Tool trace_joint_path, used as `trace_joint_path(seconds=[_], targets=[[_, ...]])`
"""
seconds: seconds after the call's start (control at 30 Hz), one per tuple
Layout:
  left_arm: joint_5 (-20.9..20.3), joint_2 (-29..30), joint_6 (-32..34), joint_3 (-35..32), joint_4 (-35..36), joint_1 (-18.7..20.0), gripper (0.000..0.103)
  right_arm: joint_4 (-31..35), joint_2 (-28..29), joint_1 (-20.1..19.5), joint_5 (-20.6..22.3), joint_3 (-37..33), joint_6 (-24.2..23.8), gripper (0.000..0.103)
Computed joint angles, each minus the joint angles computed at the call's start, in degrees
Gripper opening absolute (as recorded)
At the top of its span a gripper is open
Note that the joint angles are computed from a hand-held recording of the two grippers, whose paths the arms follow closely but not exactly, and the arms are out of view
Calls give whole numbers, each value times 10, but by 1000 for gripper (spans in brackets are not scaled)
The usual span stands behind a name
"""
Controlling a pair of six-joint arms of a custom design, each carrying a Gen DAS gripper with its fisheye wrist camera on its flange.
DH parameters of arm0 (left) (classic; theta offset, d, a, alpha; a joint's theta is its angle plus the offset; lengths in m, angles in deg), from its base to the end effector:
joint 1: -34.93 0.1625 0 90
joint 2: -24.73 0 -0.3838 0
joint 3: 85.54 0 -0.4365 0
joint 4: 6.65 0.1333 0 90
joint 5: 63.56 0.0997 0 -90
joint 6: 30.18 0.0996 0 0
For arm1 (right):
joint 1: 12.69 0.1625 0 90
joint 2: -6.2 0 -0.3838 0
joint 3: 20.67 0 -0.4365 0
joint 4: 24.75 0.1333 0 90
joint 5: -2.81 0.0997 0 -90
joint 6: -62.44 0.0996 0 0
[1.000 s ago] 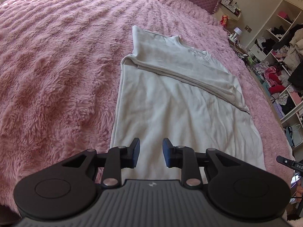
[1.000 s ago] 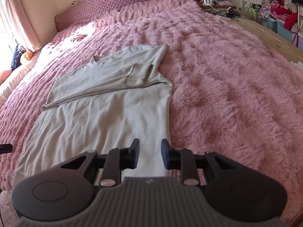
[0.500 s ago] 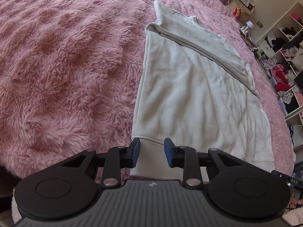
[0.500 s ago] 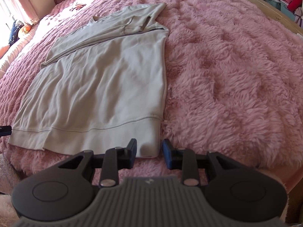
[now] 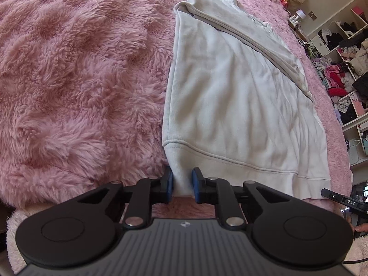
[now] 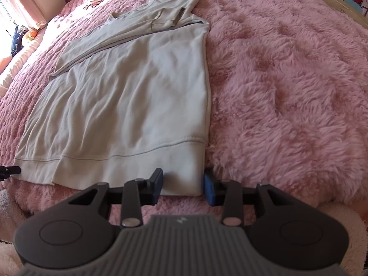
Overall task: Fold small clothes
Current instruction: 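Close both tools on the hem of the white sweatshirt strip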
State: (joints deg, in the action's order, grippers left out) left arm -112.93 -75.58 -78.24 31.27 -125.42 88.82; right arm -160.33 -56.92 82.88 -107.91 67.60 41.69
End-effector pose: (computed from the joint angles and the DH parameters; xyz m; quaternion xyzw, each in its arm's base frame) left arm -0.1130 -0.4911 0.3635 -0.1340 0.9235 -0.3057 0.1890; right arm 0.1650 -0.6818 0.2668 0.1894 -0.9499 0.1495 0.1985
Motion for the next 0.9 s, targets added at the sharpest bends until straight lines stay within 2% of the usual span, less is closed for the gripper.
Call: trace_joint_path(seconds=[0.03, 0.13, 0.2, 0.37, 0.43, 0.6, 0.77, 0.9], targets=[[1, 1, 1, -1, 0, -1, 14, 0, 0, 0, -1, 0, 1, 31], [0, -1, 2, -2, -3, -4, 8, -7, -3, 2, 1, 4, -5, 9], [-4, -6, 6, -1, -14, -6, 6, -2, -8, 1, 14, 5, -4, 4], [-40, -25, 2, 8, -74, 3, 3, 10, -16, -7, 60, -4, 42, 3], [-71, -27, 16, 13, -133, 12, 3, 10, -17, -9, 83, -11, 61, 3], [-89, 13, 74, -25, -200, 23, 3, 4, -2, -11, 148, -49, 105, 2], [-112, 78, 137, -99, -261, 55, 3, -18, 49, -4, 192, -123, 130, 2], [-123, 132, 199, -166, -302, 78, 3, -28, 118, 4, 208, -221, 136, 2]])
